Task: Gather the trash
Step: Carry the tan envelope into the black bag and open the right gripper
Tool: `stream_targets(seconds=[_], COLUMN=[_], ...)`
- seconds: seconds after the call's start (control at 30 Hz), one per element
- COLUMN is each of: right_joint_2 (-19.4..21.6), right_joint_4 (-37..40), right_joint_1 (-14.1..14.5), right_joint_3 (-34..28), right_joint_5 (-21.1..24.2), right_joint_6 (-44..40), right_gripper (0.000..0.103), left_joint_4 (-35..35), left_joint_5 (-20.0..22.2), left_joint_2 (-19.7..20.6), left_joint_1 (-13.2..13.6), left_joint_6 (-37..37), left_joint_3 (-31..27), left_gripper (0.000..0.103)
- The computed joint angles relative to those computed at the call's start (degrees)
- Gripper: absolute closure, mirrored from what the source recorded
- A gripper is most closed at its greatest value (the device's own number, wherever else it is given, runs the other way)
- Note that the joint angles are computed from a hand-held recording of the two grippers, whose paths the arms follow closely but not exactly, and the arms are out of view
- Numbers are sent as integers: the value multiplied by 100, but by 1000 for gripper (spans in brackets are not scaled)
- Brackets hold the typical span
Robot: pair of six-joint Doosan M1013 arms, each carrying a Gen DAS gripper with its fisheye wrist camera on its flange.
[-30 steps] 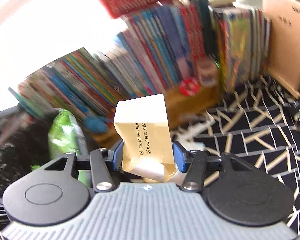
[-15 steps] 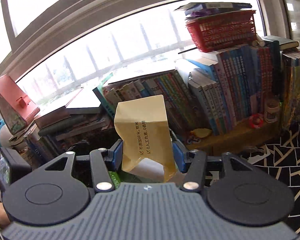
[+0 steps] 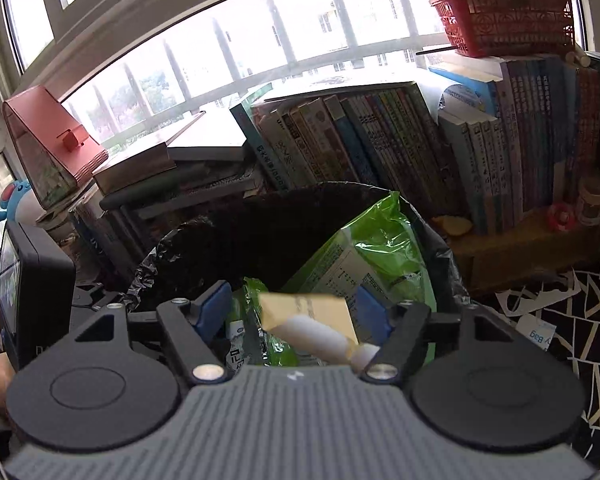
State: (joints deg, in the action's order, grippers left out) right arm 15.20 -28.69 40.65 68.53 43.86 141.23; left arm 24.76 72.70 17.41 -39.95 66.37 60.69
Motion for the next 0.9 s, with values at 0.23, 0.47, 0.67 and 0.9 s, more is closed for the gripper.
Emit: stream_targets(seconds=[0.23,0.47,0.67,0.9], right_joint_2=[-38,-105,-94,-194], right_joint_4=[-326,-1101,-1902,-1882], right_joint_1=[0,11,51,-14], right_joint_3=[45,133,87,187], right_joint_5=[-1,231,1119,2033], right_joint_6=[413,1267,1762,983], right_gripper=[15,14,12,1], left_joint_4=[1,-2,-9,-55], left_joint_5=[-2,-4,-5,-12], left_joint_2=[0,1,2,10], left_joint_1=[1,2,2,6], left_joint_6=[2,7,8,12], left_joint_3=[1,-1,-4,-18], left_gripper=[13,13,13,12])
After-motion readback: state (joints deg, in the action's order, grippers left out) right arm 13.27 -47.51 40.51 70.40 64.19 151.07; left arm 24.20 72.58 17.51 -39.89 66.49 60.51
